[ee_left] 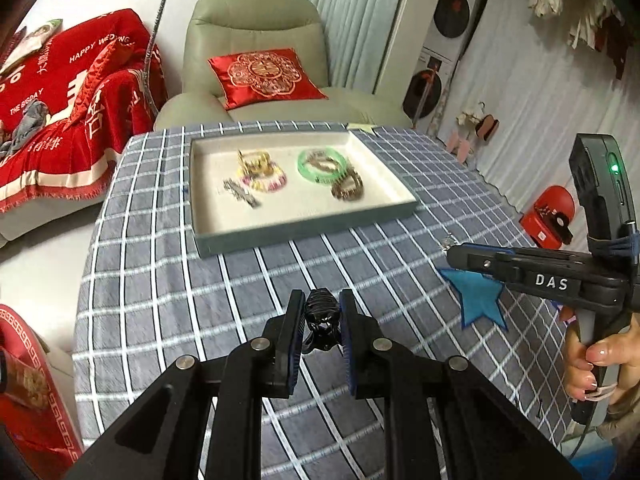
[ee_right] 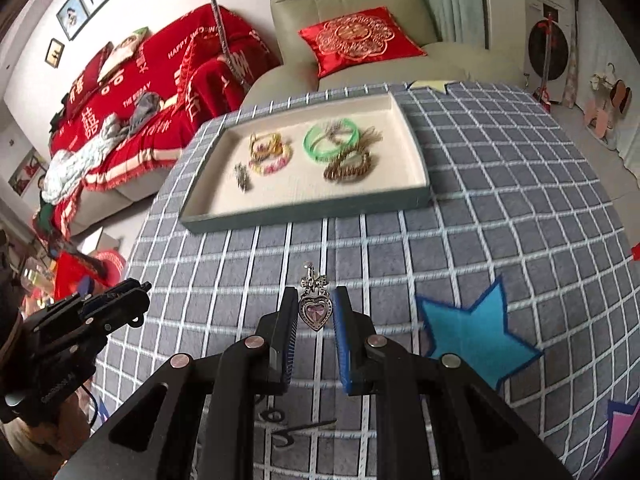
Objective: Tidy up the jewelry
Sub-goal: 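Carry the claw clip and pendant into the tray and open both tools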
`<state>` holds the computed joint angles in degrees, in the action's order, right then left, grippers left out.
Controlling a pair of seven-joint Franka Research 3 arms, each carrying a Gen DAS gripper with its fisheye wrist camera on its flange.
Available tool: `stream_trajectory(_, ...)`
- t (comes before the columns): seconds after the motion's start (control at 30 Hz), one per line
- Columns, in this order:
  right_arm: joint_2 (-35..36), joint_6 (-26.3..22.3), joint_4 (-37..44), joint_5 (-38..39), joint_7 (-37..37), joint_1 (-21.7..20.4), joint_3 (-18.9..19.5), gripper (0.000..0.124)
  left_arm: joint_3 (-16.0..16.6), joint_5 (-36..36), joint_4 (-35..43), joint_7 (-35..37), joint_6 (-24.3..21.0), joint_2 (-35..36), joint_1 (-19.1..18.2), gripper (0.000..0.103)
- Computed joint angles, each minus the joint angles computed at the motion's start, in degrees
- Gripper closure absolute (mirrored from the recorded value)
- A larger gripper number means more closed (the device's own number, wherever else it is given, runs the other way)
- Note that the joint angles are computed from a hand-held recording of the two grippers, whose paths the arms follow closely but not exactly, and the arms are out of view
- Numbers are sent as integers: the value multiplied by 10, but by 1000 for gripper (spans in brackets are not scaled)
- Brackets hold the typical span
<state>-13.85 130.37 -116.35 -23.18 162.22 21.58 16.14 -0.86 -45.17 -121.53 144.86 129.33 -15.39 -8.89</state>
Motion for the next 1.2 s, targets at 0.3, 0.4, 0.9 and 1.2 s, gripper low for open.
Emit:
stream_trajectory(0.3,22,14,39,-15,-16,-19,-21,105,-20,-7,81,-23,20,66,6,70)
stream_trajectory(0.4,35,21,52,-9,-24,-24,-31,105,-31,-2,112,-40,25,91,12,70)
stream_trajectory(0.9,117,11,120,20,-89,-22,-80,105,-101,95,245,-126,51,226,33,70)
stream_trajectory(1.2,152,-16,131,53,-127,-19,-103,105,-132,181,291,-182,61,290,28,70)
